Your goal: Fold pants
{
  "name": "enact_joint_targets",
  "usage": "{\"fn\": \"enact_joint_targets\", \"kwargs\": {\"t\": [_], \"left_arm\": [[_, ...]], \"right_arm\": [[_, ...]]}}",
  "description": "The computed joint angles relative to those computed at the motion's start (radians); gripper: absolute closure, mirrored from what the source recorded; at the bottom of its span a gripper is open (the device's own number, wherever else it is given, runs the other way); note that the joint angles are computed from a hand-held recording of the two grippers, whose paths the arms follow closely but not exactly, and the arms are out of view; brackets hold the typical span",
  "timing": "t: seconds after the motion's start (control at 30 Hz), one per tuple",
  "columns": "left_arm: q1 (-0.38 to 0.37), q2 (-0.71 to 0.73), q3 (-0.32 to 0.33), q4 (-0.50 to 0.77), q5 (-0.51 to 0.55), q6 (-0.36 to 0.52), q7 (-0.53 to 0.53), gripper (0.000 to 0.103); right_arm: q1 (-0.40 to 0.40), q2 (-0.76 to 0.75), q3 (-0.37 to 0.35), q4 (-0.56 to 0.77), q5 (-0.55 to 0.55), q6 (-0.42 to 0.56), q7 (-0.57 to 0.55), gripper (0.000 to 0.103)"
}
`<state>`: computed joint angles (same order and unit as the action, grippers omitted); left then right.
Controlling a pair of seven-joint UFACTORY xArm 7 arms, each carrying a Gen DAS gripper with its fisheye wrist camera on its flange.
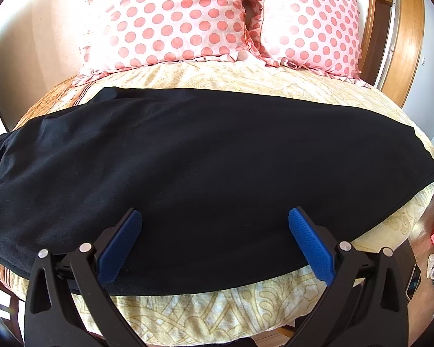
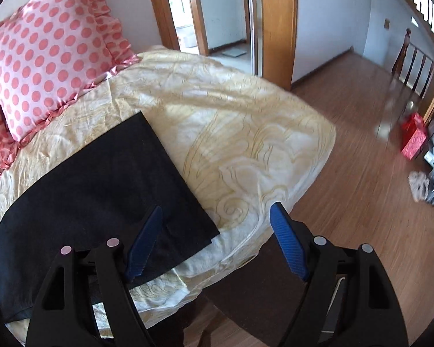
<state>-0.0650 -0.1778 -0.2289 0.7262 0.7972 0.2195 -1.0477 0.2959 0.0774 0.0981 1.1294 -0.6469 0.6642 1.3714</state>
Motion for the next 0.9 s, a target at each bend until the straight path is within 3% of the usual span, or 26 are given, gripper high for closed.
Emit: {"fn": "enact_joint_targets", "kwargs": {"t": [0.07,0.23,0.37,0.43,0.5,0.67,0.8,0.9], "left_arm": [[-0.001,0.001,0.002,-0.001,-0.002,-0.005,0.003,0.002],[0.000,0.011,0.004,0.007,0.002,-0.008,0.007,0.002],[-0.002,0.016,0.006,0.012,0.011,-0.008,0.004,0.002],[-0.006,0.021,0.009,0.017,0.008,-0.008,0.007,0.002],[-0.007,0.022,0.010,0.018,0.011,-0.008,0.005,0.002],[-0.005,0.025,0.010,0.020,0.044,-0.010,-0.020,0.002],[-0.009,0.027,0.015,0.019,0.048,-0.014,-0.022,0.002],[-0.010,0.028,0.016,0.019,0.053,-0.018,-0.025,0.002]], "right_arm": [[-0.004,-0.010,-0.001,-0.036,0.017,-0.059,0.030,0.034],[-0.022,-0.048,-0.008,-0.133,0.001,-0.221,0.167,0.039],[-0.037,-0.078,0.000,-0.169,-0.141,-0.259,0.342,0.044],[-0.043,-0.088,0.015,-0.155,-0.240,-0.210,0.436,0.046],[-0.041,-0.082,0.028,-0.124,-0.285,-0.147,0.423,0.046],[-0.040,-0.043,0.019,-0.094,-0.227,-0.180,0.332,0.046],[-0.028,-0.039,0.016,-0.098,-0.205,-0.227,0.325,0.048],[-0.029,-0.047,0.005,-0.127,-0.227,-0.321,0.405,0.051]]}}
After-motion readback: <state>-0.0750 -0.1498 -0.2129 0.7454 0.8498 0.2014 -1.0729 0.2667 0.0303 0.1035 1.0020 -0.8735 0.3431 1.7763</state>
